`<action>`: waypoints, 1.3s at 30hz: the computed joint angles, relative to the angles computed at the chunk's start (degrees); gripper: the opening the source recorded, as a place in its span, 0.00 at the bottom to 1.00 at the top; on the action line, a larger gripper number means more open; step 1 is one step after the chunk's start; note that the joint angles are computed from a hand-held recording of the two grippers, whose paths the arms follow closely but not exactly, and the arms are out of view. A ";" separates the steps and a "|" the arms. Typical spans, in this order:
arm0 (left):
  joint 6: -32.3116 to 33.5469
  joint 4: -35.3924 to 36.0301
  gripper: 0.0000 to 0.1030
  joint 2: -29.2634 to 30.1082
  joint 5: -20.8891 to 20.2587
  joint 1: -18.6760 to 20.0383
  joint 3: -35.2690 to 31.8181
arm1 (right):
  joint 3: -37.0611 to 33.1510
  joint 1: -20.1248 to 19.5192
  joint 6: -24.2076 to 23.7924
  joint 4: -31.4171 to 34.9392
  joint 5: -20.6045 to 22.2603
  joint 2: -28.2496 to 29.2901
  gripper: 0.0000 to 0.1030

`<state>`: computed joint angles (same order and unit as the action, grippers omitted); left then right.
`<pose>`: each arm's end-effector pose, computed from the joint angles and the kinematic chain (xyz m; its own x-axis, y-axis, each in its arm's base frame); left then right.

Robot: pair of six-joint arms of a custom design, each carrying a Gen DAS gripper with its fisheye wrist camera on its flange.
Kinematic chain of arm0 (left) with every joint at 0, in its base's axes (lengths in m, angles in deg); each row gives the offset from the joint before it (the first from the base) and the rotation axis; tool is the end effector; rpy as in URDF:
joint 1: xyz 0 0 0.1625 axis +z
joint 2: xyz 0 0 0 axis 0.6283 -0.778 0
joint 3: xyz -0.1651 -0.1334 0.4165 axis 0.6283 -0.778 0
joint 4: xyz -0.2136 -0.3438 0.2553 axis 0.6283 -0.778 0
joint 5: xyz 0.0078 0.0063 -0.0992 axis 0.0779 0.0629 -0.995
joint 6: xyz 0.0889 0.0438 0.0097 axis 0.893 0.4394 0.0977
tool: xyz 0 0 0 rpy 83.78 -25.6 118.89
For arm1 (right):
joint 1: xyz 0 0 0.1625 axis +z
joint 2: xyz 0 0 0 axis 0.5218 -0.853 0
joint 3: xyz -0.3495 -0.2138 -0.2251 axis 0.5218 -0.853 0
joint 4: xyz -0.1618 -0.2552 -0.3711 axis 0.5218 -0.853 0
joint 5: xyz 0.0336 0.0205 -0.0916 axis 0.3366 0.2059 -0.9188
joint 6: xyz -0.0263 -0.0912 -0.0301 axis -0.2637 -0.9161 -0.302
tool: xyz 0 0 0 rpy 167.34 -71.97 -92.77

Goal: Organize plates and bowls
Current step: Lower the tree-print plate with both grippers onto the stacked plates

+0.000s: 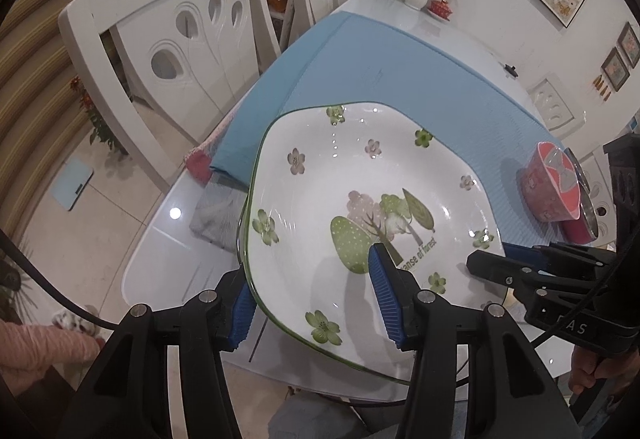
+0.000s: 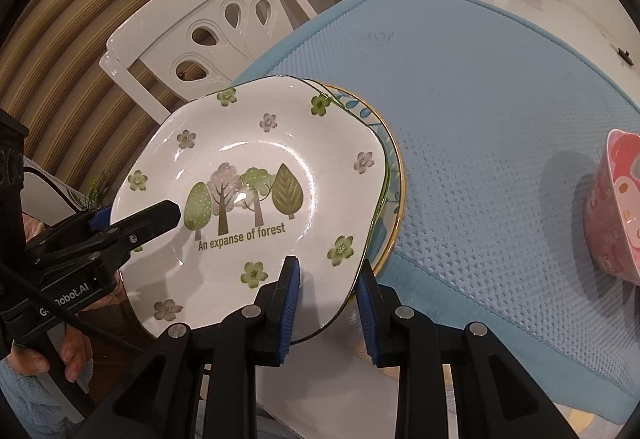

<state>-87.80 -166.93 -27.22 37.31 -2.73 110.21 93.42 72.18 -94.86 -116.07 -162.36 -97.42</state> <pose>-0.1852 -0.3951 0.1986 -0.8196 -0.2421 -0.5193 0.1281 0.8060 -0.5779 0.2286 -0.5380 0.1670 -0.7311 -0.5568 0.3943 -0.5886 0.8070 0.0482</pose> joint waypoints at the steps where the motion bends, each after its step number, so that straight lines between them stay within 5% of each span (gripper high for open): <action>1: 0.20 -0.23 0.47 -0.05 0.10 -0.03 0.11 | -0.05 0.02 0.14 -0.02 0.00 0.11 0.26; 11: 1.46 -0.53 0.47 -0.04 -0.33 0.41 -0.10 | 0.15 -0.81 1.71 0.21 2.12 -0.42 0.26; 39: -3.95 15.35 0.47 1.17 -2.62 1.16 -5.38 | 0.36 -1.32 3.60 0.22 3.50 -0.84 0.26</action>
